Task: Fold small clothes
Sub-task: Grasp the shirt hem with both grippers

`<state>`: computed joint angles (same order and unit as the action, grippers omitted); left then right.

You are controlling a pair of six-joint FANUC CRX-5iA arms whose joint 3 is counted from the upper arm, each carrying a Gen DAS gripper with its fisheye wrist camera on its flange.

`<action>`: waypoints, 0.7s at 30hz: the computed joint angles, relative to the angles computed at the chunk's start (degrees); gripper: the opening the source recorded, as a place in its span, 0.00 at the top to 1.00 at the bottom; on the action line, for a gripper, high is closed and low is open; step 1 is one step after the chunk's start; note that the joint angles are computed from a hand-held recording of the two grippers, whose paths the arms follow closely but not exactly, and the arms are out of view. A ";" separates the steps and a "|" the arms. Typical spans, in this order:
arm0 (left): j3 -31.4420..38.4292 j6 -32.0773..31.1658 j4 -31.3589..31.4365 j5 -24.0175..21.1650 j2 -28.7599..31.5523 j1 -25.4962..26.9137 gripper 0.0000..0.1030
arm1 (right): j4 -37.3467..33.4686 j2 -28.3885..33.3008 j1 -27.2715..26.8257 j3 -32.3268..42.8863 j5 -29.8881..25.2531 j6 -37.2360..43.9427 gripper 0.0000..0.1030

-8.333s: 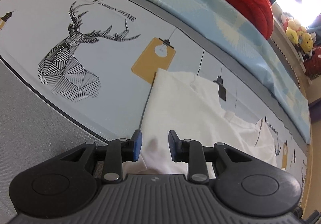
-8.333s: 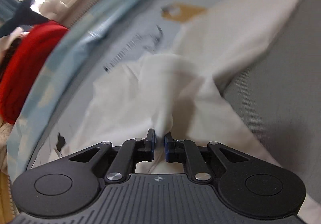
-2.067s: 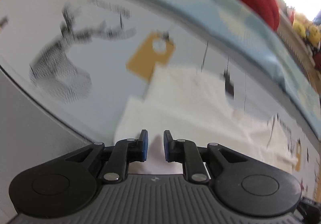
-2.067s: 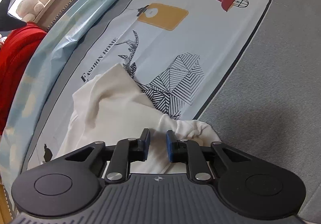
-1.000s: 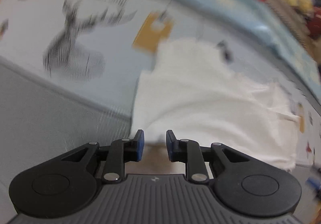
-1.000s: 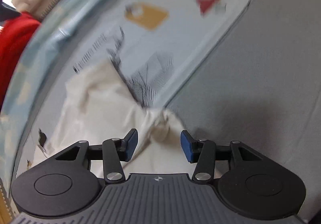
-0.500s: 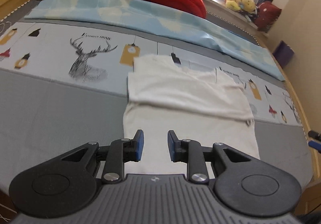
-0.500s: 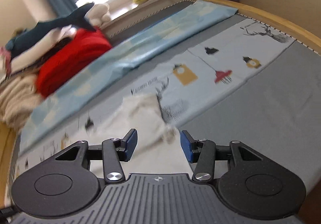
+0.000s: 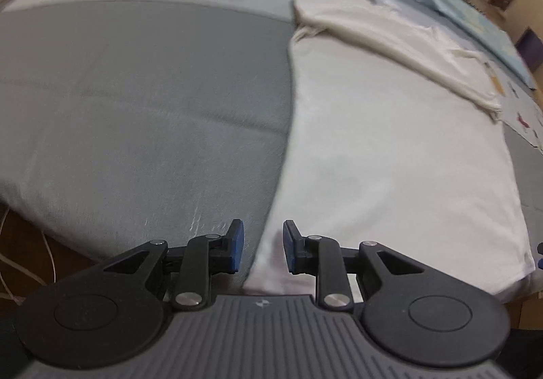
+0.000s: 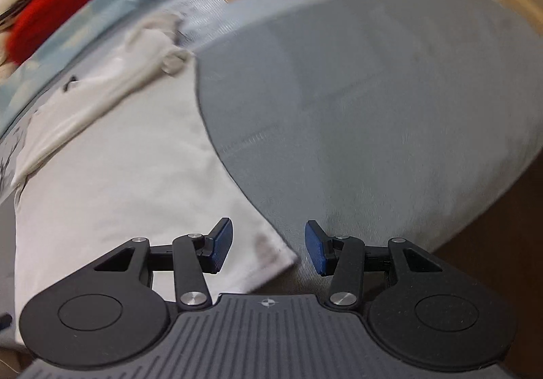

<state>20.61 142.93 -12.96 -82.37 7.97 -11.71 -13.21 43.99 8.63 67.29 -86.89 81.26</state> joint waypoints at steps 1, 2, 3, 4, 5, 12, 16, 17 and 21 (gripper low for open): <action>-0.91 0.52 1.39 0.20 -0.15 0.55 0.73 | -1.28 1.54 -0.38 2.43 -1.93 -1.15 0.52; -1.26 0.63 2.18 0.26 -0.07 0.76 0.73 | -1.81 2.67 -0.45 4.10 -3.15 -1.62 0.52; -1.52 0.15 2.45 0.49 0.01 0.73 0.73 | -0.97 3.41 -0.07 4.97 -3.91 -1.59 0.52; -1.09 -0.57 2.02 0.26 0.37 0.29 0.73 | 0.27 4.02 0.48 5.59 -4.51 -1.29 0.52; -0.68 -1.15 1.58 -0.03 0.72 0.12 0.73 | 0.92 4.35 0.86 5.78 -4.86 -0.85 0.52; 0.26 -2.69 0.83 -1.03 2.09 -0.28 0.75 | 3.28 3.45 2.01 2.16 -4.14 3.96 0.52; 0.48 -5.09 0.66 -0.30 2.20 -0.74 0.94 | 3.11 2.76 1.92 0.82 -3.49 5.28 0.60; 0.65 -5.14 0.34 -0.40 2.17 -0.93 0.94 | 2.71 2.31 1.89 0.25 -3.16 6.19 0.69; -0.17 -3.84 1.44 0.36 1.71 -0.44 0.94 | 0.14 1.40 1.13 -0.29 -2.50 7.57 0.91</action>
<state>20.44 139.09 -11.52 -82.01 9.68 -12.15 -13.07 45.39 9.76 67.00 -89.38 88.83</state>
